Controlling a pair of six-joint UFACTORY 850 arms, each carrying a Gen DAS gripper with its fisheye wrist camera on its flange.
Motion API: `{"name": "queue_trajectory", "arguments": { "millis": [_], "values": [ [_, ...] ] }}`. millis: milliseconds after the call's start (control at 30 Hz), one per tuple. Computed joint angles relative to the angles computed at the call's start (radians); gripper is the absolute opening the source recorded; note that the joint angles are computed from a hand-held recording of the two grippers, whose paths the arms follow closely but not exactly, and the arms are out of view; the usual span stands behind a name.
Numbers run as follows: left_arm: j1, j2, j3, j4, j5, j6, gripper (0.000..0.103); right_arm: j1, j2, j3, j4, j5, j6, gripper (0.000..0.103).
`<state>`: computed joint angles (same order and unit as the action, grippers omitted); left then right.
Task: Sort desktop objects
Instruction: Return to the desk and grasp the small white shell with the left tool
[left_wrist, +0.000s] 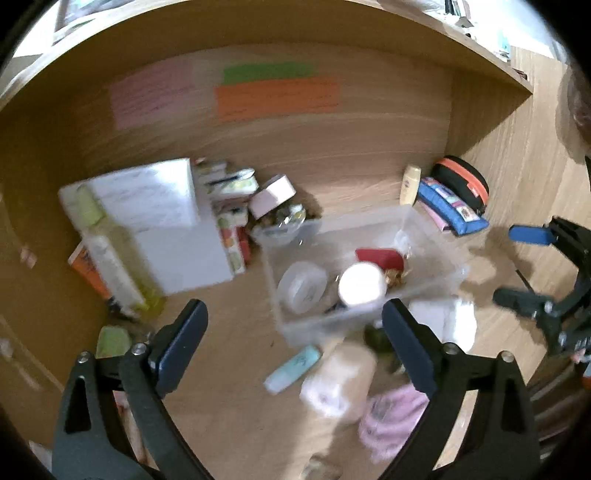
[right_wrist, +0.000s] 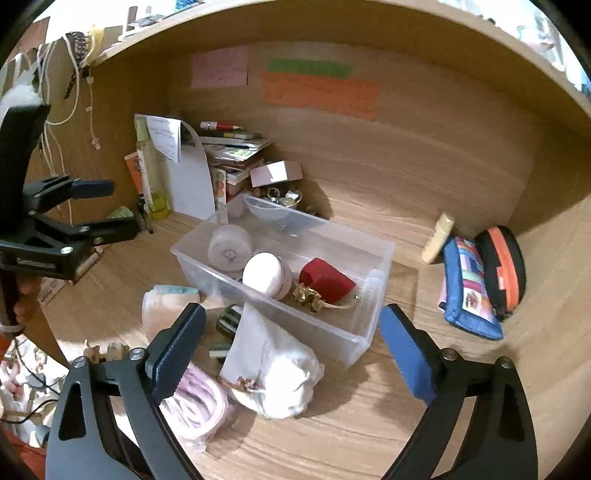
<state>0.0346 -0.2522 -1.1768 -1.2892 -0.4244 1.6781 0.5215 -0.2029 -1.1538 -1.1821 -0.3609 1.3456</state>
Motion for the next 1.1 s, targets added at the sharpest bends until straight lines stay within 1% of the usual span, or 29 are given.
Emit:
{"name": "queue_trajectory", "arguments": {
  "millis": [100, 233, 300, 367, 433, 500, 567, 633, 767, 867, 900, 967, 1000, 1033, 1067, 1100],
  "values": [
    [0.036, 0.029, 0.066, -0.032, 0.013, 0.059, 0.096, 0.028, 0.018, 0.044, -0.094, -0.004, 0.121, 0.097],
    [0.074, 0.054, 0.137, -0.069, 0.023, 0.136, 0.096, 0.065, 0.018, 0.090, -0.168, 0.002, 0.240, 0.097],
    [0.090, 0.076, 0.188, -0.132, 0.042, 0.233, 0.096, 0.081, 0.013, 0.108, -0.196, 0.010, 0.297, 0.097],
    [0.107, 0.098, 0.247, -0.234, 0.064, 0.377, 0.096, 0.108, 0.009, 0.132, -0.237, 0.003, 0.365, 0.097],
    [0.123, 0.105, 0.284, -0.259, 0.067, 0.434, 0.096, 0.129, 0.002, 0.146, -0.268, 0.002, 0.408, 0.097],
    [0.141, 0.100, 0.305, -0.240, 0.056, 0.431, 0.096, 0.143, -0.011, 0.150, -0.255, 0.016, 0.414, 0.097],
    [0.159, 0.088, 0.318, -0.170, 0.035, 0.373, 0.096, 0.150, -0.025, 0.149, -0.215, 0.043, 0.395, 0.097],
    [0.172, 0.080, 0.330, -0.133, 0.013, 0.350, 0.096, 0.154, -0.045, 0.143, -0.156, 0.070, 0.357, 0.097],
    [0.185, 0.067, 0.348, -0.114, -0.019, 0.354, 0.096, 0.159, -0.091, 0.121, -0.038, 0.083, 0.291, 0.097],
    [0.181, 0.060, 0.355, -0.173, -0.012, 0.410, 0.096, 0.154, -0.116, 0.106, 0.025, 0.086, 0.276, 0.097],
    [0.181, 0.058, 0.358, -0.213, -0.015, 0.449, 0.094, 0.148, -0.124, 0.101, 0.038, 0.095, 0.287, 0.097],
    [0.178, 0.050, 0.352, -0.222, -0.018, 0.464, 0.084, 0.135, -0.133, 0.096, 0.063, 0.128, 0.297, 0.097],
    [0.176, 0.046, 0.349, -0.217, -0.020, 0.462, 0.078, 0.126, -0.139, 0.091, 0.085, 0.148, 0.302, 0.097],
    [0.178, 0.042, 0.346, -0.210, -0.024, 0.458, 0.076, 0.120, -0.143, 0.087, 0.107, 0.161, 0.296, 0.097],
    [0.179, 0.039, 0.345, -0.206, -0.030, 0.458, 0.076, 0.111, -0.148, 0.084, 0.127, 0.187, 0.291, 0.097],
    [0.180, 0.037, 0.346, -0.214, -0.036, 0.471, 0.076, 0.108, -0.151, 0.081, 0.139, 0.194, 0.288, 0.098]
  ]
}}
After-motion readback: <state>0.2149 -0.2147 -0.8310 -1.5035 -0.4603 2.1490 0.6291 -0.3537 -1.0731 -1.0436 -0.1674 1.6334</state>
